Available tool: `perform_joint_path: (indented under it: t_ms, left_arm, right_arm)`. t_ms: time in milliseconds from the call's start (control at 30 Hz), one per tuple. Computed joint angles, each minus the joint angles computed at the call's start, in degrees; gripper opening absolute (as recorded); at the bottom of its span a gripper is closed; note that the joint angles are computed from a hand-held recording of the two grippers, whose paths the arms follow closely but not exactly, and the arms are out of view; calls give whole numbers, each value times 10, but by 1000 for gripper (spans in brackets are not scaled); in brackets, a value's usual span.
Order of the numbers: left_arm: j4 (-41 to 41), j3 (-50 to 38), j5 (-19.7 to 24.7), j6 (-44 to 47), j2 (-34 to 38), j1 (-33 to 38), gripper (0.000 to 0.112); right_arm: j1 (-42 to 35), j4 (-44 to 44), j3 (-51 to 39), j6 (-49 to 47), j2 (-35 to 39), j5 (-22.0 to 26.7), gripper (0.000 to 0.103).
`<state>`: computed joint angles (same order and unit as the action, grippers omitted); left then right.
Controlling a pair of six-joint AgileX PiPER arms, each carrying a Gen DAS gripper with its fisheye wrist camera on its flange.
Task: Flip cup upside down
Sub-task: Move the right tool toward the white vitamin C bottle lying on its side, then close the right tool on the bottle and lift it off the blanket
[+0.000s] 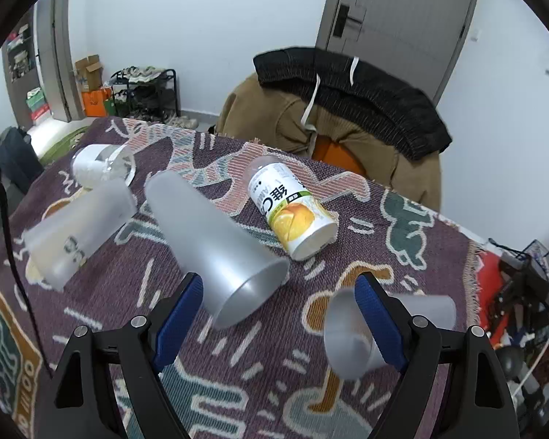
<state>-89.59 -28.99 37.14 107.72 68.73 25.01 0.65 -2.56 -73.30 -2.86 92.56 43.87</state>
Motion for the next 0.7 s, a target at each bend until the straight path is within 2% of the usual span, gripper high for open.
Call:
perform_joint_path:
  t_ms: [100,200,433,700]
  left_arm:
    - [-15,-8,-26,6,20,-23,103]
    - [-41,-23,-71,27,47,-57,103]
    - [-65,-61,-129,36,101,-94,103]
    - [-97,-102,-157,50,162,-110,103]
  right_arm:
    - [-12,10,-60,-20,52,28,85]
    - [-29,43,-121,-46,104,55,85]
    - [-37,36,-265,-48,229,114,85]
    - [-46,52,-430,-67,360,195,85]
